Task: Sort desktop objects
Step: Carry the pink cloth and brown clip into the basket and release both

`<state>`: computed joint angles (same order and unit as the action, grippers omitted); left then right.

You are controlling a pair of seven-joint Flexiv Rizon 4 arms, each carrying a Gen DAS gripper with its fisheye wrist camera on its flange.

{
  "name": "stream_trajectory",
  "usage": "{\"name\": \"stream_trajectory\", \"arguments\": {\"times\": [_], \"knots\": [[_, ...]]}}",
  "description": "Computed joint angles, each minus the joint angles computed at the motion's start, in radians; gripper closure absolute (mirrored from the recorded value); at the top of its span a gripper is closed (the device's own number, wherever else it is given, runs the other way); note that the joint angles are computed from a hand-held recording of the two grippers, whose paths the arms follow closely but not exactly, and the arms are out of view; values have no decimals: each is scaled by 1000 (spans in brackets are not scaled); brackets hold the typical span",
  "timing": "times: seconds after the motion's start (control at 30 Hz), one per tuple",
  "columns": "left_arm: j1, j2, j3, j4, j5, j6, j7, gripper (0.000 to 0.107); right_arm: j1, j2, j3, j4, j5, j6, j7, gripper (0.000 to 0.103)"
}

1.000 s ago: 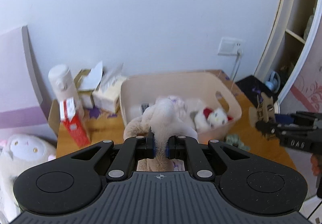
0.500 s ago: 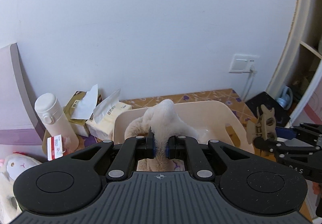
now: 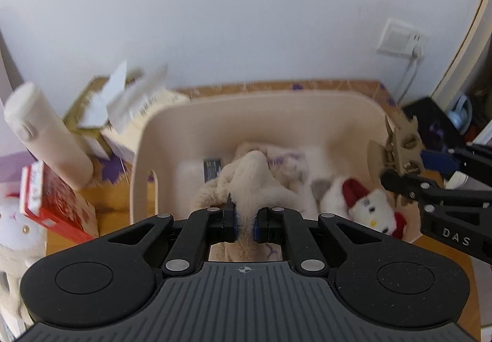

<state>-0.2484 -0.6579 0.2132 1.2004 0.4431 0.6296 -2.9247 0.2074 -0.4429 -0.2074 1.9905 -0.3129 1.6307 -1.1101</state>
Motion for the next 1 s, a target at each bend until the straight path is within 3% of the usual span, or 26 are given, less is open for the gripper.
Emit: {"name": "stream_trajectory", "arguments": {"times": [0.2,0.37,0.43,0.5,0.6,0.67,0.73,0.83,0.93,1.0], "knots": [[39,-32,-32,3,-84,18,45,98,-158,-35,196,-66,46,-100,-79,63],[34,-47,-21,-14,-112,-9,41,98,-173,-39,221,-82,66,-156,-113,63],[34,-49,-19,-15,-117,-13,34,93,-179,-40,232,-90,76,-176,-125,63],[37,-55,-21,-27,-127,-24,28,70,-195,-41,255,-101,95,-199,-145,63],[29,-58,-11,-38,-120,-42,6,48,-184,-38,242,-99,102,-197,-148,53],[30,-56,-15,-36,-117,-35,7,44,-173,-34,230,-91,101,-183,-144,49],[27,-55,-16,-39,-116,-46,11,40,-160,-30,210,-82,97,-164,-131,36],[17,-55,-13,-55,-112,-90,-2,32,-143,-16,191,-64,89,-138,-111,23],[18,-39,-19,-28,-109,-65,-17,30,-128,0,176,-44,86,-116,-83,8],[10,-30,-18,-17,-102,-66,-26,30,-109,12,153,-24,78,-92,-59,4]]}}
